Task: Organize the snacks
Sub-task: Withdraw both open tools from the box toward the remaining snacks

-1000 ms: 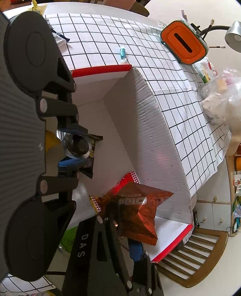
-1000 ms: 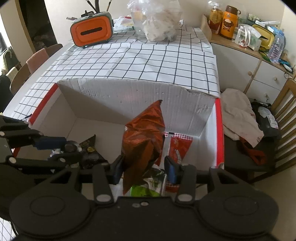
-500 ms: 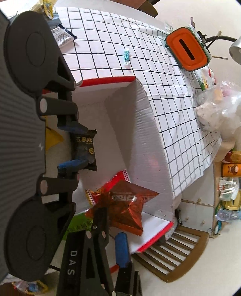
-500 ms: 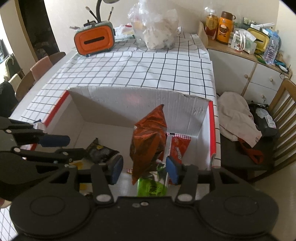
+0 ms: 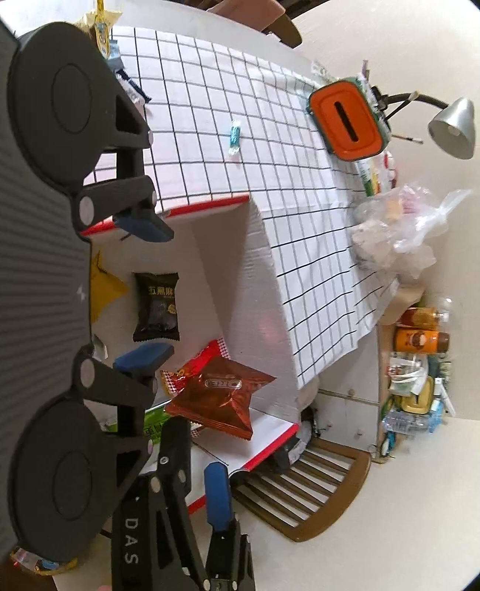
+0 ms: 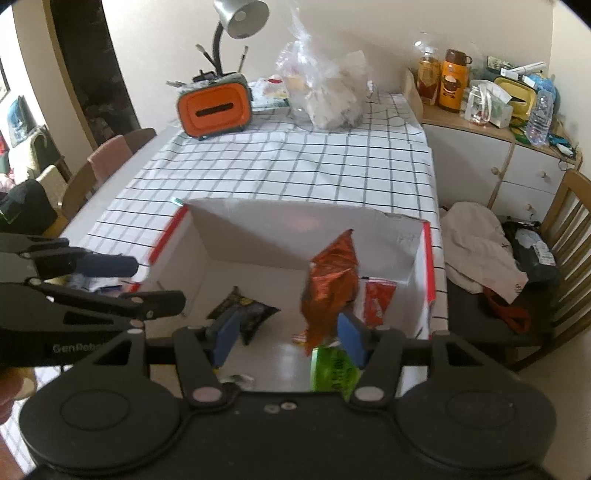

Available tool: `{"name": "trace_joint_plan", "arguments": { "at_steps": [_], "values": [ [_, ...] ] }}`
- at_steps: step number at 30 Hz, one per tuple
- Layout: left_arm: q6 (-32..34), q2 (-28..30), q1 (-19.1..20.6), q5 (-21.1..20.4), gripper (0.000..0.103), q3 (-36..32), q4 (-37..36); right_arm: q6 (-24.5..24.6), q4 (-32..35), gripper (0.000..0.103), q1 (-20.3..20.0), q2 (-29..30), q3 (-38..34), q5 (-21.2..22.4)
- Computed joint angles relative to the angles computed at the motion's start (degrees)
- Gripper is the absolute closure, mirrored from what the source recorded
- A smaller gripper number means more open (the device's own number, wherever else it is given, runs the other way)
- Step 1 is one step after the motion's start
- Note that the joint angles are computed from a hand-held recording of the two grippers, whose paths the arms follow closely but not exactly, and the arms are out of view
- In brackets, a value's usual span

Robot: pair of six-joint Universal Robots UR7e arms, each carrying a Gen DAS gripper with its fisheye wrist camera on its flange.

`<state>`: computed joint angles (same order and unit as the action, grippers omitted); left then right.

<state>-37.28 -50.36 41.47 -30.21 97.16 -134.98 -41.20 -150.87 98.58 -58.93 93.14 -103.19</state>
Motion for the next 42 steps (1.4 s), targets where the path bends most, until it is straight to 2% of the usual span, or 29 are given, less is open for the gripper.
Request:
{"name": "trace_joint_plan", "arguments": {
  "at_steps": [2, 4, 9, 10, 11, 12, 18, 21, 26, 35, 40, 42],
  "values": [
    [0.1, -1.1, -0.5, 0.2, 0.041, 1.4, -1.0, 0.1, -0.5, 0.044, 0.4, -0.8, 1.1, 0.2],
    [0.5, -2.4, -1.0, 0.6, 0.034, 3.0, -2.3, 0.2, -0.8, 0.043, 0.7, -1.5, 2.0, 0.6],
    [2.5, -5.5, -2.2, 2.0, 0.033, 7.1, -5.0, 0.7, -2.1, 0.041, 1.9, -2.7, 4.5, 1.2],
    [2.8, -6.2, -2.4, 2.1, 0.031, 8.1, -5.5, 1.2, -2.5, 0.029, 2.2, -2.8, 5.0, 1.1],
    [3.0, -7.0, -2.5, 2.3, 0.031, 9.0, -5.8, 1.5, -3.4, 0.011, 2.4, -3.0, 5.7, 1.3],
    [3.3, -7.8, -2.7, 2.5, 0.028, 10.0, -6.5, 1.5, -5.3, 0.007, 2.6, -3.4, 6.9, 2.2],
    [6.3, -13.3, -3.2, 2.8, 0.021, 15.8, -9.9, 1.2, -9.5, 0.005, 4.7, -3.4, 10.2, 2.4],
    [8.2, -16.2, -3.2, 3.3, 0.017, 18.5, -11.9, 1.6, -11.1, 0.000, 5.6, -3.4, 11.8, 2.8],
    [10.4, -20.8, -1.9, 2.9, 0.014, 20.6, -11.2, 2.9, -14.5, 0.000, 7.9, -1.5, 13.2, 1.5],
    [20.6, -26.8, 3.9, 1.2, 0.014, 17.7, -8.2, 5.6, -17.9, 0.000, 11.8, 4.7, 10.9, -1.8],
    [25.9, -26.6, 7.9, -0.2, 0.014, 13.5, -7.0, 4.9, -18.8, 0.000, 13.8, 8.9, 8.9, -3.5],
    [26.0, -26.3, 9.7, -1.3, 0.014, 11.4, -4.7, 3.8, -18.5, 0.000, 14.5, 10.6, 8.0, -3.6]
  ]
}}
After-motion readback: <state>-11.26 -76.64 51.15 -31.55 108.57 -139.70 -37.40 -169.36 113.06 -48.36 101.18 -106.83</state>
